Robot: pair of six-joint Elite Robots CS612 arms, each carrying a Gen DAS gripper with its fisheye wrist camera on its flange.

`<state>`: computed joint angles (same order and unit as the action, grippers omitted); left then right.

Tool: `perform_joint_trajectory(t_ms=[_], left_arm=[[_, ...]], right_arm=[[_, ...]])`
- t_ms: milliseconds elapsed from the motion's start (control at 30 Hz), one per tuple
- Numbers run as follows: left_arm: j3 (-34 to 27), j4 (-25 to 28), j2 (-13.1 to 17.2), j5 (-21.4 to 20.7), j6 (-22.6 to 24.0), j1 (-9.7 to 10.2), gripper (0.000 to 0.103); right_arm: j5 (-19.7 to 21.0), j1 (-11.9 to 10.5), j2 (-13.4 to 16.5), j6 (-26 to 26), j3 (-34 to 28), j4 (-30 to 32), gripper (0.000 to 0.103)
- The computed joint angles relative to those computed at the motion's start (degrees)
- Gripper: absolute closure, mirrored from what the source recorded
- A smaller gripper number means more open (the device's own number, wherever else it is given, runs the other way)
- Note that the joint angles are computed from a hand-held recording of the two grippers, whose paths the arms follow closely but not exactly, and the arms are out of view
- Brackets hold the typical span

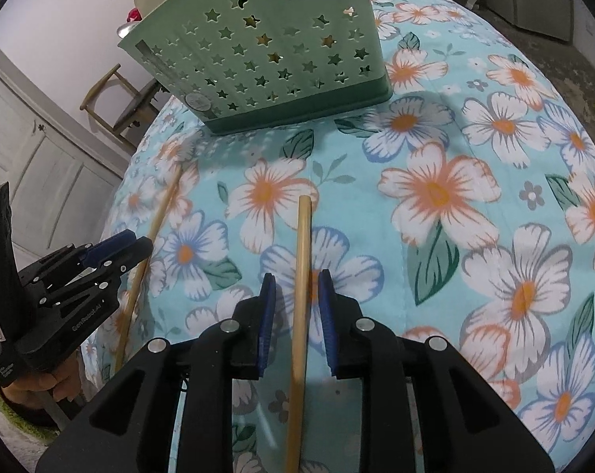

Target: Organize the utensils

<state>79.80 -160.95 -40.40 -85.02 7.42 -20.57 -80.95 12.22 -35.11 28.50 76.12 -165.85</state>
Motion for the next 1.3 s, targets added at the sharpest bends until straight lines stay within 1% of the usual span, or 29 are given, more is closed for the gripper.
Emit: perform_joint_trajectory(t_ms=[300, 600, 667, 767, 867, 900, 1033, 1100, 1133, 1300], left_arm=[[-0.2, -0.4, 0.4, 2.0, 1.6, -0.47, 0.079], [-0.4, -0.2, 0.5, 2.3, 1.9, -0.63, 0.079], [-1.2, 1.0, 0.8, 0.9, 1.6, -0.36, 0.079], [-3.3, 4.3, 1.5, -3.0, 0.6, 0.49, 0.079], [-7.1, 9.5, 3.0, -7.9, -2.0, 1.71, 0.079], [-8.0, 10.4, 3.4, -8.8, -2.6, 1.93, 0.079], [-10.3, 12.5, 4.5, -10.7, -3.7, 2.37, 0.083], [-10.6, 12.7, 4.6, -11.5, -3.9, 2.52, 0.089], [-10.7, 13.0, 4.7, -12.0, -3.7, 2.61, 0.090], [-13.2, 15.6, 5.8, -13.9, -4.4, 3.10, 0.091]], right_arm=[[-0.4, 0.0, 0.5, -0.5, -1.0, 0.4, 0.081], [-0.5, 0.0, 0.9, -0.8, -1.7, 0.7, 0.081], [-0.5, 0.0, 0.9, -0.8, -1.7, 0.8, 0.081], [-0.6, 0.0, 0.9, -1.0, -1.9, 0.9, 0.081], [-0.6, 0.0, 1.0, -0.9, -1.9, 0.9, 0.081], [-0.7, 0.0, 0.9, -0.9, -1.9, 0.9, 0.081], [-0.7, 0.0, 1.0, -0.9, -1.9, 0.8, 0.081], [-0.6, 0.0, 1.0, -0.8, -1.9, 0.8, 0.081], [-0.5, 0.0, 1.0, -0.9, -1.9, 0.8, 0.081], [-0.8, 0.0, 1.0, -1.1, -2.0, 0.8, 0.081]])
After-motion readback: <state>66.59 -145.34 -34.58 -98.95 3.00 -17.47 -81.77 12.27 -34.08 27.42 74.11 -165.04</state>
